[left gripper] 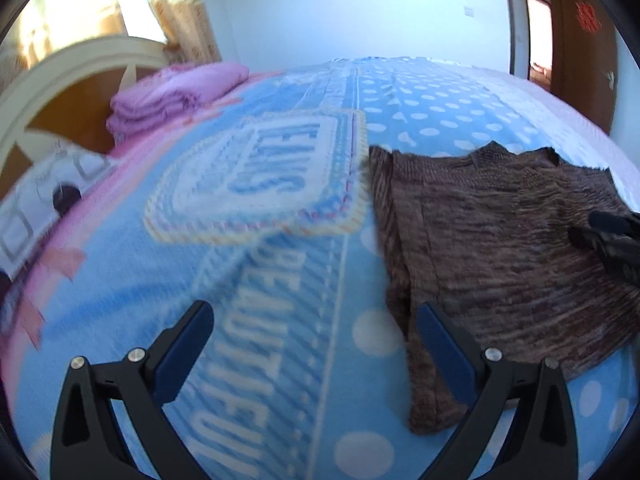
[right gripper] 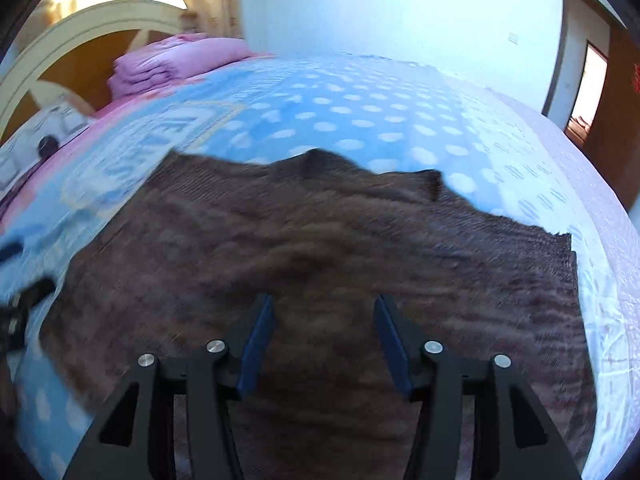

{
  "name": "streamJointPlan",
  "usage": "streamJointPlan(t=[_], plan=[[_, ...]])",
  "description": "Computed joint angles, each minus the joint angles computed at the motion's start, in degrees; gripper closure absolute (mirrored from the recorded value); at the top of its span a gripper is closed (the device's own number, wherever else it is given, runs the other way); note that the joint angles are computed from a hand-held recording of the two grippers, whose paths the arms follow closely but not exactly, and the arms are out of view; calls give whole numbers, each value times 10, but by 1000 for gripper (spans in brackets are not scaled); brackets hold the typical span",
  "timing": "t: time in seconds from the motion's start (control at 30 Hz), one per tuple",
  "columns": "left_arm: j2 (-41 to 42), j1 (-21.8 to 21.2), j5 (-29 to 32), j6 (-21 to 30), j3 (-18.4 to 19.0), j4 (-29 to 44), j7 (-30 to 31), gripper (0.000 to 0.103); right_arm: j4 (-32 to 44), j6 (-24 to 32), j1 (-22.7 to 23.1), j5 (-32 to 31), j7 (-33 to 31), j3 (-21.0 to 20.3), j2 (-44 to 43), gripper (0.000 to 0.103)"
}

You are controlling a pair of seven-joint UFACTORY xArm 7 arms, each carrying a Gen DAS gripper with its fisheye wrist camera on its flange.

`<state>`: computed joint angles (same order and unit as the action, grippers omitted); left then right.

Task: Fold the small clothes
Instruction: 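Close both tools on one side edge of the folded sweater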

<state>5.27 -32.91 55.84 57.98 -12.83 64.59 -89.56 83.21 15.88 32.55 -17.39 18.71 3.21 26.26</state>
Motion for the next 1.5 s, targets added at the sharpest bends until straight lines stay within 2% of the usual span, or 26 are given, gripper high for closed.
streamJointPlan(t=[0.07, 0.13, 0.17, 0.23, 0.3, 0.43, 0.53, 0.73, 0.8, 0.93, 1.1, 1.23, 1.43, 1.5], plan=[[8, 2, 17, 2, 4, 15, 18, 0, -21, -11, 16, -14, 2, -1, -13, 49], [18, 5, 34, 1, 10, 31, 30, 0, -44, -32, 47, -56, 23, -25, -29, 47], [22, 9, 36, -14, 15, 36, 35, 0, -55, -44, 50, -66, 21, -22, -36, 47], [19, 28, 31, -88, 27, 28, 36, 0, -72, -64, 50, -74, 16, -15, -47, 47], [18, 51, 23, -168, 35, 17, 29, 0, -79, -74, 72, -101, 34, -33, -52, 47], [46, 64, -23, -218, 51, 31, 44, 0, -88, -78, 77, -114, 38, -26, -56, 47], [64, 69, -55, -245, 62, 38, 61, 4, -92, -78, 77, -110, 30, -16, -57, 47], [92, 76, -119, -310, 80, 49, 126, 23, -94, -82, 115, -150, 55, -33, -56, 47], [100, 71, -119, -324, 91, 58, 136, 24, -88, -76, 141, -182, 70, -47, -51, 47], [123, 79, -165, -360, 97, 77, 212, 25, -61, -50, 202, -295, 141, -91, -36, 47], [146, 66, -192, -380, 120, 98, 254, 26, -24, 7, 222, -382, 183, -85, -14, 47], [161, 52, -200, -377, 137, 115, 266, 29, -3, 24, 197, -385, 182, -50, -1, 47], [164, 40, -199, -390, 150, 115, 277, 43, 6, 37, 189, -414, 202, -38, 7, 49], [164, 36, -196, -395, 153, 114, 279, 52, 9, 43, 193, -430, 210, -37, 9, 53]])
